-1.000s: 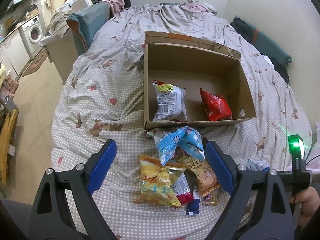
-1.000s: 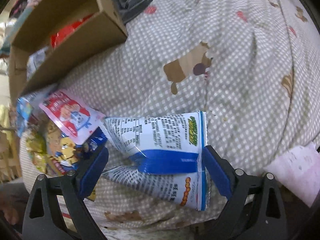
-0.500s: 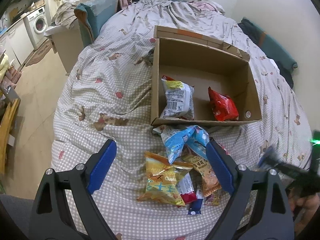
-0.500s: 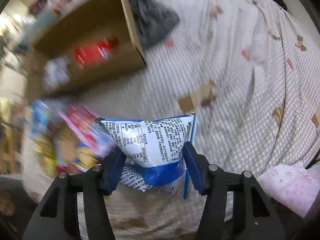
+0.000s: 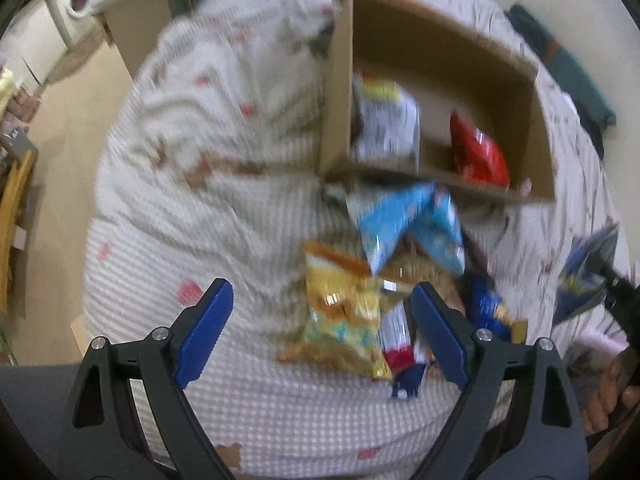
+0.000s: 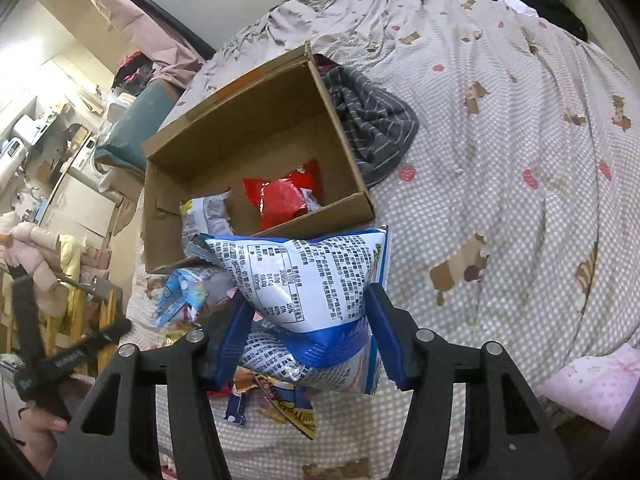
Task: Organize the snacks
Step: 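Grasp the blue-and-white bag with the right tool while the left tool grasps the yellow cheese bag, then lift both bags over the box and release them inside with both tools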
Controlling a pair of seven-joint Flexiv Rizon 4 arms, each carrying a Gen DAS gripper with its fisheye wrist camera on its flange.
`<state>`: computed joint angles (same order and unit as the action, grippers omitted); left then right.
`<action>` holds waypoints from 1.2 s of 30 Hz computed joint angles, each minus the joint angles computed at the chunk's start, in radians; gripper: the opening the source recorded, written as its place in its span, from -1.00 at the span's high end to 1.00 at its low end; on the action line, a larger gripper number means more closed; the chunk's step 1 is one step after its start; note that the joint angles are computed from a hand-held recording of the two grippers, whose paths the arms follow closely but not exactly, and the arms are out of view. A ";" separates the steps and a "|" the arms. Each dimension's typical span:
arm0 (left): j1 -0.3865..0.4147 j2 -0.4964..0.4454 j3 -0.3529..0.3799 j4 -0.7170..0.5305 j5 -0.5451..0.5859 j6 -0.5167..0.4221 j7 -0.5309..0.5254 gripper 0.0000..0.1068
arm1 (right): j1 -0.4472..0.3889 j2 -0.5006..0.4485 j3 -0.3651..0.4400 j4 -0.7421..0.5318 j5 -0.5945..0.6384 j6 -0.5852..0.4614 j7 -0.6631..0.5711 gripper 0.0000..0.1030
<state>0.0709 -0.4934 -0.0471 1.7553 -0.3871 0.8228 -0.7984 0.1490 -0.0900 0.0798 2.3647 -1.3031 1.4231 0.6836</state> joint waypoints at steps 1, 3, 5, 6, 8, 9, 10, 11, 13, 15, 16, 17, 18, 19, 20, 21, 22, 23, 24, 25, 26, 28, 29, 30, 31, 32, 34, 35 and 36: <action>-0.003 -0.006 0.005 -0.003 0.009 -0.019 -0.014 -0.66 | -0.004 -0.001 -0.005 0.001 -0.018 0.011 0.011 -0.14; -0.012 -0.016 0.014 -0.007 0.033 -0.041 -0.030 -0.66 | -0.016 -0.006 -0.014 0.000 -0.046 0.030 0.022 -0.14; -0.021 -0.026 0.019 -0.012 0.061 -0.059 -0.035 -0.66 | -0.019 -0.011 -0.014 -0.005 -0.060 0.036 0.030 -0.14; -0.025 -0.030 0.019 -0.011 0.069 -0.059 -0.037 -0.66 | -0.022 -0.012 -0.015 -0.006 -0.071 0.041 0.039 -0.14; -0.033 -0.034 0.018 -0.007 0.084 -0.050 -0.039 -0.66 | -0.029 -0.016 -0.017 -0.010 -0.087 0.051 0.054 -0.13; -0.038 -0.037 0.018 -0.005 0.092 -0.047 -0.039 -0.65 | -0.032 -0.018 -0.017 -0.011 -0.090 0.055 0.058 -0.14; -0.043 -0.039 0.017 -0.001 0.101 -0.040 -0.037 -0.61 | -0.034 -0.019 -0.018 -0.012 -0.096 0.059 0.063 -0.14; -0.046 -0.040 0.017 0.002 0.109 -0.032 -0.033 -0.53 | -0.037 -0.020 -0.019 -0.013 -0.102 0.063 0.067 -0.13; -0.055 -0.039 0.019 0.012 0.131 -0.020 -0.024 -0.39 | -0.039 -0.022 -0.018 -0.016 -0.107 0.063 0.067 -0.13; -0.061 -0.037 0.021 0.020 0.146 -0.018 -0.022 -0.20 | -0.036 -0.024 -0.012 -0.017 -0.086 0.056 0.044 -0.13; -0.066 -0.035 0.024 0.026 0.156 -0.011 -0.021 -0.09 | -0.034 -0.025 -0.012 -0.018 -0.080 0.055 0.038 -0.13; -0.070 -0.033 0.027 0.031 0.165 -0.002 -0.021 0.05 | -0.033 -0.027 -0.012 -0.018 -0.077 0.056 0.036 -0.13; -0.072 -0.035 0.029 0.032 0.175 0.006 -0.018 0.14 | -0.031 -0.028 -0.013 -0.018 -0.076 0.057 0.035 -0.13; -0.072 -0.034 0.028 0.036 0.180 0.009 -0.014 0.19 | -0.030 -0.028 -0.014 -0.019 -0.074 0.056 0.034 -0.13; -0.072 -0.031 0.026 0.040 0.180 0.011 -0.012 0.22 | -0.028 -0.028 -0.015 -0.020 -0.075 0.055 0.033 -0.13; -0.072 -0.026 0.026 0.047 0.181 0.018 -0.009 0.24 | -0.027 -0.028 -0.015 -0.020 -0.076 0.054 0.032 -0.13; -0.071 -0.021 0.024 0.054 0.178 0.025 -0.005 0.28 | -0.025 -0.027 -0.015 -0.021 -0.076 0.052 0.030 -0.13; -0.069 -0.013 0.022 0.064 0.177 0.033 0.003 0.29 | -0.022 -0.026 -0.012 -0.021 -0.067 0.045 0.019 -0.13; -0.066 -0.007 0.022 0.065 0.175 0.033 0.009 0.30 | -0.020 -0.024 -0.010 -0.020 -0.058 0.040 0.010 -0.13; -0.063 0.000 0.020 0.075 0.169 0.040 0.012 0.31 | -0.018 -0.023 -0.010 -0.020 -0.054 0.037 0.005 -0.13; -0.062 0.006 0.020 0.081 0.164 0.045 0.014 0.32 | -0.016 -0.022 -0.010 -0.018 -0.052 0.037 0.003 -0.13; -0.059 0.017 0.019 0.091 0.158 0.046 0.022 0.34 | -0.015 -0.021 -0.010 -0.016 -0.048 0.040 0.000 -0.13; -0.053 0.023 0.018 0.092 0.154 0.040 0.032 0.34 | -0.015 -0.020 -0.011 -0.015 -0.051 0.041 0.003 -0.13; -0.052 0.028 0.019 0.096 0.152 0.040 0.037 0.34 | -0.015 -0.018 -0.011 -0.015 -0.053 0.041 0.004 -0.13; -0.052 0.036 0.020 0.105 0.150 0.047 0.041 0.35 | -0.014 -0.017 -0.010 -0.015 -0.052 0.038 0.000 -0.13; -0.048 0.028 0.021 0.094 0.149 0.044 0.046 0.35 | -0.012 -0.015 -0.008 -0.015 -0.046 0.033 -0.006 -0.13; -0.046 0.037 0.022 0.106 0.144 0.052 0.053 0.36 | -0.010 -0.013 -0.006 -0.013 -0.036 0.029 -0.018 -0.13; -0.044 0.042 0.023 0.113 0.142 0.057 0.057 0.36 | -0.010 -0.011 -0.006 -0.012 -0.037 0.029 -0.017 -0.13; -0.046 0.045 0.024 0.112 0.142 0.054 0.054 0.36 | -0.010 -0.011 -0.007 -0.013 -0.040 0.029 -0.013 -0.13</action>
<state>0.0251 -0.4482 -0.0229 1.8674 -0.2454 0.8772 -0.7444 0.1392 -0.1011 0.0730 2.3517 -1.3436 1.4521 0.6708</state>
